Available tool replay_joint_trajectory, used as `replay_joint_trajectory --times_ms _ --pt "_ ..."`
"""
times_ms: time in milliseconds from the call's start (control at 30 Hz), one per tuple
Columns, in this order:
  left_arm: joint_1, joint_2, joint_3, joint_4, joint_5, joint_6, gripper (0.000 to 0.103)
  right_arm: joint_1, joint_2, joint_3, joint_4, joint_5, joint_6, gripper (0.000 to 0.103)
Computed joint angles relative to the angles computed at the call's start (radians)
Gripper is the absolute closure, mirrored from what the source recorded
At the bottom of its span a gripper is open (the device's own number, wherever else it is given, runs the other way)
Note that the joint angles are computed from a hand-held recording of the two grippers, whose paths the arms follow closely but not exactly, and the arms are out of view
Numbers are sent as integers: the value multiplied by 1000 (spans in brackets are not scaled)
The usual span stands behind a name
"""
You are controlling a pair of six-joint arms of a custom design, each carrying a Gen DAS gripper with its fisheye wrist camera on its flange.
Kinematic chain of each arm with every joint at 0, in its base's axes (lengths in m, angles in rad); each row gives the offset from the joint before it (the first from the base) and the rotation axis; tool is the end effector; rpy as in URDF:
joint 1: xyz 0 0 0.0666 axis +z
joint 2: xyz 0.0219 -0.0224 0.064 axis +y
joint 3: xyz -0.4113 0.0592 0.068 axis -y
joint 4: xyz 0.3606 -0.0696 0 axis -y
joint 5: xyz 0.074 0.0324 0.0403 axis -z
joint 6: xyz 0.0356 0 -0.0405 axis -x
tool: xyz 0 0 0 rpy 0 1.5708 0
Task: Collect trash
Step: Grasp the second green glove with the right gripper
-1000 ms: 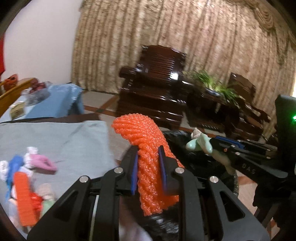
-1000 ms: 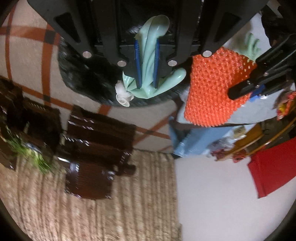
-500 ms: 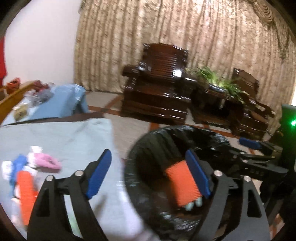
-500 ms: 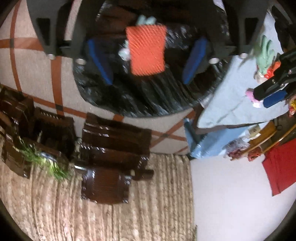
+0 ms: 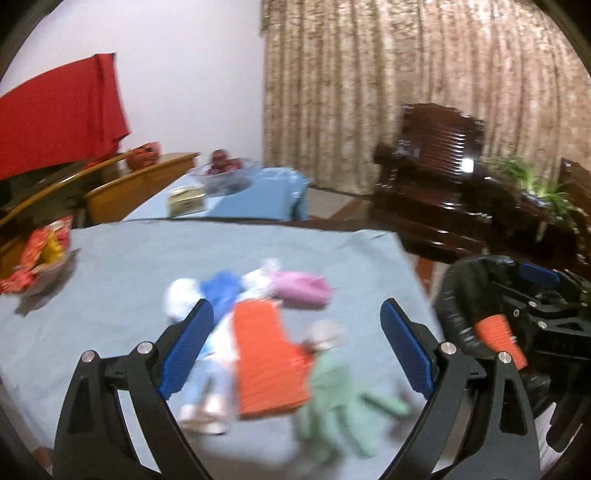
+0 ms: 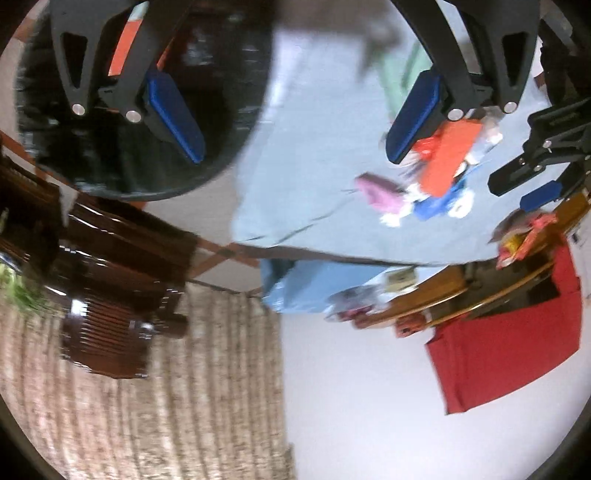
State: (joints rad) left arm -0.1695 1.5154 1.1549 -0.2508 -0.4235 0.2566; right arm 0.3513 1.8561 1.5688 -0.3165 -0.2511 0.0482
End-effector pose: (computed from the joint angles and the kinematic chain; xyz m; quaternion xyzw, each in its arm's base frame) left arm 0.4869 -0.0689 0.3566 -0.1347 0.8623 0.0868 0.4805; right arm 0.5961 0.2274 0.3422 -0.2314 0.8494 0.1792 0.4392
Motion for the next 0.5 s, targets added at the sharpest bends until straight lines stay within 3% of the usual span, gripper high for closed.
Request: replay_joint_trajectory --times_ms 233,500 --pt "73 -47 -86 3 2 27 14 86 56 10 9 9 -3 8" --pt "108 -44 -119 29 27 36 14 136 147 82 -69 35 -6 18"
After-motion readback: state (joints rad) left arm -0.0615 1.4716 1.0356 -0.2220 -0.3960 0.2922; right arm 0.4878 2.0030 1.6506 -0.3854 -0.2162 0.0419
